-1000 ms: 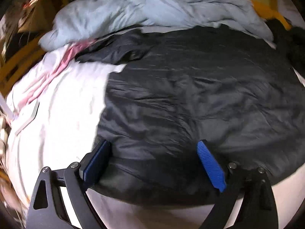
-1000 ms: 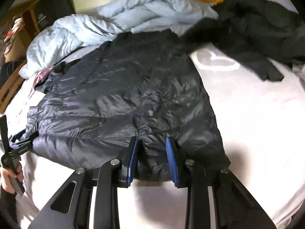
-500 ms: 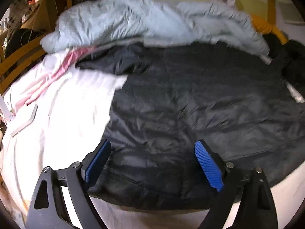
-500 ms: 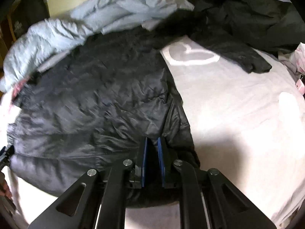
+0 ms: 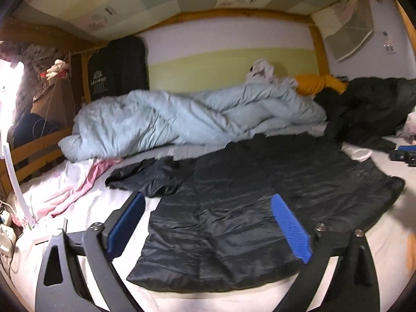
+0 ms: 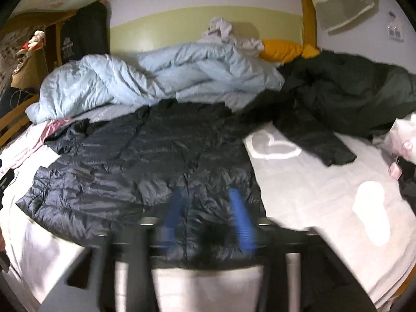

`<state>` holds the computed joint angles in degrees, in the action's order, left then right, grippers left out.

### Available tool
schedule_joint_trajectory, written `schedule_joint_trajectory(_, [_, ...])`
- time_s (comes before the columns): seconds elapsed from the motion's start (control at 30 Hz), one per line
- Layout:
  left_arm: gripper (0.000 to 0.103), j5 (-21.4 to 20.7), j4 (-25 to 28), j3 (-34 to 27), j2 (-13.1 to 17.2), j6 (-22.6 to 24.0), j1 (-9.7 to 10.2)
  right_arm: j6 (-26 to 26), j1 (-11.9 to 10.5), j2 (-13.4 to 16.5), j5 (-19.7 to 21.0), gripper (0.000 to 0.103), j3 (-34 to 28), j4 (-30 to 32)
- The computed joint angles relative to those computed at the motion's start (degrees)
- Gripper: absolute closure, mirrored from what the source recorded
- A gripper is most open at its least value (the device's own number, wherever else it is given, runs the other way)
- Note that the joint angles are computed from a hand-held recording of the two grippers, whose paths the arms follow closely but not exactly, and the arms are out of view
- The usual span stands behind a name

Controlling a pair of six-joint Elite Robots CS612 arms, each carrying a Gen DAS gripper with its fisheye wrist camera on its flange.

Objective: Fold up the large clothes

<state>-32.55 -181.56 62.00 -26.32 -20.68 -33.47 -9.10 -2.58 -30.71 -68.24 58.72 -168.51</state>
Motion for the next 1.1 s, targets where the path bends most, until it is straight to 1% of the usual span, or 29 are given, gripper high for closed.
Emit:
schedule_joint_trajectory(0.03, [0.002, -0.3, -0.5, 0.3, -0.1, 0.2, -0.22, 0.3, 0.0, -0.2, 0.7, 0.034, 0.6, -2.0])
schedule_joint_trajectory(0.1, [0.0, -2.1, 0.9, 0.8, -0.5, -0.6, -0.17, -0.5, 0.0, -0.5, 2.1, 0.033, 1.4, -3.8])
schedule_joint_trajectory(0.13, [0.0, -3.6, 2.3, 1.1, -0.8, -1.3, -0.05, -1.1, 0.0, -0.7, 2.5, 0.027, 1.7, -4.2])
schedule_joint_trajectory(0.17, [0.0, -5.5, 3.7, 1.3, -1.1, -1.8, 0.11, -2.2, 0.1, -0.9, 3.0, 0.018, 2.2, -4.6])
schedule_joint_trajectory(0.2, [0.0, -8.6, 5.2, 1.6, -1.5, -1.7, 0.34, -3.4, 0.2, -1.1, 3.4, 0.016, 2.6, -4.7])
schedule_joint_trajectory(0.23, [0.0, -13.1, 7.4, 1.7, -1.9, -0.7, 0.77, -5.4, 0.3, -1.3, 4.4, 0.015, 2.9, -3.7])
schedule_joint_trajectory(0.27, [0.0, -15.6, 9.3, 1.7, -2.1, 0.1, 0.91, -7.6, 0.4, -1.5, 5.7, 0.014, 2.9, -1.4])
schedule_joint_trajectory(0.3, [0.0, -16.7, 11.1, 1.3, -1.9, 0.9, 0.9, -10.9, 0.4, -1.7, 7.4, 0.014, 2.7, 2.8])
schedule_joint_trajectory(0.33, [0.0, -17.0, 13.3, 0.8, -1.6, 1.2, 0.82, -14.7, 0.8, -1.9, 7.7, 0.014, 2.6, 6.8])
schedule_joint_trajectory(0.37, [0.0, -17.3, 15.9, 0.1, -1.4, 1.1, 0.82, -17.0, 1.2, -2.1, 6.5, 0.014, 2.8, 8.4])
schedule_joint_trajectory(0.4, [0.0, -17.7, 18.5, -0.6, -1.1, 0.8, 0.84, -19.4, 1.7, -2.2, 5.1, 0.014, 3.2, 8.3])
schedule_joint_trajectory(0.43, [0.0, -18.2, 21.3, -1.4, -0.8, 0.6, 0.96, -22.4, 2.2, -2.4, 3.7, 0.014, 3.7, 8.0])
schedule_joint_trajectory(0.5, [0.0, -18.3, 24.9, -2.4, -0.3, -0.3, 1.12, -28.0, 3.2, -2.6, 0.2, 0.014, 4.9, 6.1])
schedule_joint_trajectory(0.57, [0.0, -18.9, 28.8, -3.3, 0.0, -1.9, 1.39, -31.0, 3.7, -2.6, -1.8, 0.014, 5.4, 6.1])
schedule_joint_trajectory(0.63, [0.0, -18.9, 33.6, -4.8, 0.6, -4.0, 1.75, -32.5, 4.2, -2.2, -4.1, 0.014, 5.2, 7.2])
schedule_joint_trajectory(0.7, [0.0, -18.7, 37.7, -5.6, 1.0, -6.7, 2.06, -32.9, 4.9, -1.2, -9.2, 0.014, 4.2, 6.2])
schedule_joint_trajectory(0.77, [0.0, -18.7, 37.1, -5.2, 0.9, -7.6, 2.39, -33.5, 5.3, -0.3, -12.2, 0.014, 3.4, 5.3])
schedule_joint_trajectory(0.87, [0.0, -14.8, 40.9, -5.6, 1.0, -11.0, 2.47, -32.9, 5.6, 0.5, -14.5, 0.014, 2.1, 6.5])
schedule_joint_trajectory(0.9, [0.006, -14.0, 42.4, -5.5, 0.9, -12.4, 2.6, -33.0, 5.6, 0.8, -15.4, 0.014, 1.9, 6.4])
schedule_joint_trajectory(0.93, [0.016, -13.9, 43.4, -5.4, 0.7, -13.3, 2.73, -33.0, 5.7, 0.9, -15.6, 0.019, 1.5, 6.5])
schedule_joint_trajectory(0.97, [0.045, -14.9, 44.2, -5.2, 0.5, -13.7, 3.04, -32.8, 5.6, 1.0, -15.7, 0.043, 1.3, 7.0])
schedule_joint_trajectory(1.0, [0.073, -15.4, 45.4, -4.9, 0.2, -14.8, 3.23, -31.9, 5.6, 1.1, -16.2, 0.058, 1.0, 8.0])
schedule_joint_trajectory(1.03, [0.076, -15.8, 46.0, -4.5, -0.2, -15.3, 3.31, -31.1, 5.5, 1.1, -16.7, 0.073, 0.6, 8.7])
schedule_joint_trajectory(1.07, [0.082, -16.6, 45.9, -4.1, -0.5, -14.8, 3.28, -30.6, 5.3, 1.0, -16.0, 0.076, 0.6, 9.4])
schedule_joint_trajectory(1.1, [0.086, -16.7, 46.2, -3.5, -1.0, -14.5, 3.06, -30.2, 5.0, 0.7, -15.0, 0.079, 0.8, 10.3])
